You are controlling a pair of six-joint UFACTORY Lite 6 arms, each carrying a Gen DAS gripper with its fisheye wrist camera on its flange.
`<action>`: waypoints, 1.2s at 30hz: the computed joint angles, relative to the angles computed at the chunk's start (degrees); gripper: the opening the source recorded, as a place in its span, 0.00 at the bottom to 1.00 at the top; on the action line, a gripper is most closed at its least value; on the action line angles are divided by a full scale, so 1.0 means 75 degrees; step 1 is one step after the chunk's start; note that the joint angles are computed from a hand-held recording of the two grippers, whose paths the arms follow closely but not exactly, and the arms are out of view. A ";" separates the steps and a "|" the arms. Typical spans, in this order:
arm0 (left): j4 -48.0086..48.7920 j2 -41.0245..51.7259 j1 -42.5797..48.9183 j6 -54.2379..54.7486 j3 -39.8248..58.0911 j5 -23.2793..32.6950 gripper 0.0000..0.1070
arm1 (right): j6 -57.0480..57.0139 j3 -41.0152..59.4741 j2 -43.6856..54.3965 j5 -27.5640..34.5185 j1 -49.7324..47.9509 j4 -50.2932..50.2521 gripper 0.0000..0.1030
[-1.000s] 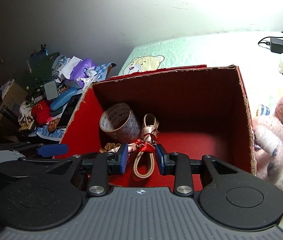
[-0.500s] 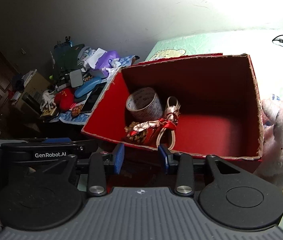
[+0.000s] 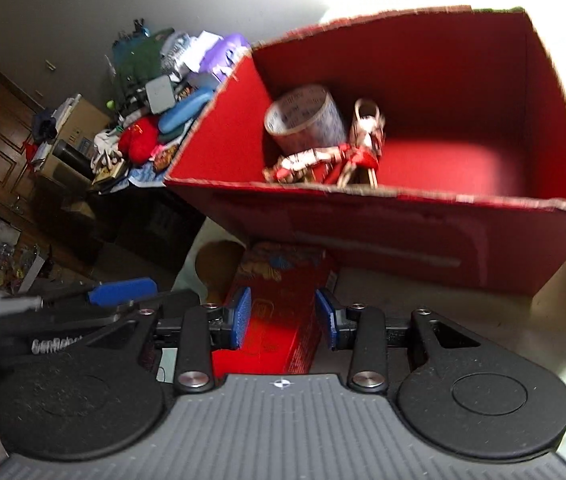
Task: Organize objects
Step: 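Withdraw the right gripper from the box toward the red gift box, then grasp the red gold-printed gift box with the right gripper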
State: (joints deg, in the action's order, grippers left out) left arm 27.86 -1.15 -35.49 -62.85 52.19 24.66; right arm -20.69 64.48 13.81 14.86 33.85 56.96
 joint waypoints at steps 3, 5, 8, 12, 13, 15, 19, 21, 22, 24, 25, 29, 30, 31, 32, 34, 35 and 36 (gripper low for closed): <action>-0.0234 0.0000 -0.0089 0.0250 -0.0294 -0.0513 0.65 | -0.0129 -0.0011 0.0176 0.0191 -0.0046 0.0371 0.39; -0.0152 0.0108 -0.0158 0.0245 -0.0353 -0.0749 0.65 | -0.0285 -0.0005 0.0316 0.0371 -0.0095 0.0723 0.39; -0.0476 0.0345 -0.0080 0.0703 -0.0356 -0.1072 0.65 | -0.0348 0.0072 0.0508 0.0579 -0.0165 0.0895 0.39; -0.1612 0.0736 0.0162 0.2019 -0.0268 -0.1360 0.65 | -0.0269 0.0190 0.0697 0.0701 -0.0210 0.0881 0.39; -0.2064 0.0835 0.0237 0.2493 -0.0231 -0.1427 0.65 | -0.0279 0.0266 0.0774 0.0760 -0.0242 0.0890 0.39; -0.2972 0.1015 0.0356 0.3460 -0.0141 -0.1523 0.65 | -0.0104 0.0372 0.0871 0.0779 -0.0250 0.0701 0.39; -0.3037 0.1369 0.0359 0.3631 0.0074 -0.1519 0.65 | -0.0031 0.0665 0.1158 0.0943 -0.0359 0.0622 0.39; -0.3074 0.1488 0.0401 0.3727 0.0133 -0.1540 0.65 | -0.0051 0.0741 0.1244 0.0975 -0.0382 0.0622 0.39; -0.3144 0.1531 0.0423 0.3817 0.0152 -0.1556 0.65 | -0.0047 0.0785 0.1300 0.0996 -0.0396 0.0612 0.39; -0.3638 0.1626 0.0492 0.4356 0.0193 -0.1601 0.65 | -0.0170 0.0837 0.1397 0.1082 -0.0451 0.0741 0.39; -0.3729 0.1657 0.0511 0.4466 0.0203 -0.1619 0.65 | -0.0281 0.0857 0.1445 0.1148 -0.0488 0.0859 0.39; -0.4132 0.1821 0.0491 0.4898 0.0286 -0.1706 0.65 | -0.0559 0.0985 0.1660 0.1405 -0.0599 0.1126 0.40; -0.4366 0.1865 0.0481 0.5122 0.0317 -0.1721 0.66 | -0.0574 0.0995 0.1690 0.1427 -0.0601 0.1113 0.41; -0.4435 0.1897 0.0459 0.5185 0.0341 -0.1730 0.68 | -0.0418 0.1090 0.1762 0.1457 -0.0571 0.0952 0.41; -0.4353 0.1958 0.0423 0.5094 0.0391 -0.1731 0.72 | -0.0368 0.1123 0.1802 0.1493 -0.0570 0.0886 0.41; -0.4197 0.2119 0.0348 0.4906 0.0525 -0.1714 0.75 | -0.0442 0.1075 0.1788 0.1540 -0.0589 0.0924 0.42; -0.3817 0.2184 0.0277 0.4517 0.0588 -0.1699 0.77 | -0.0443 0.1044 0.1770 0.1557 -0.0587 0.0913 0.43; -0.3562 0.2235 0.0208 0.4254 0.0637 -0.1683 0.78 | -0.0466 0.0982 0.1731 0.1579 -0.0610 0.0907 0.44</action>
State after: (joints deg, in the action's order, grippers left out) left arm 1.15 15.61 -33.93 -30.94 56.97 12.03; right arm -24.19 71.84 26.79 26.70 29.27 63.76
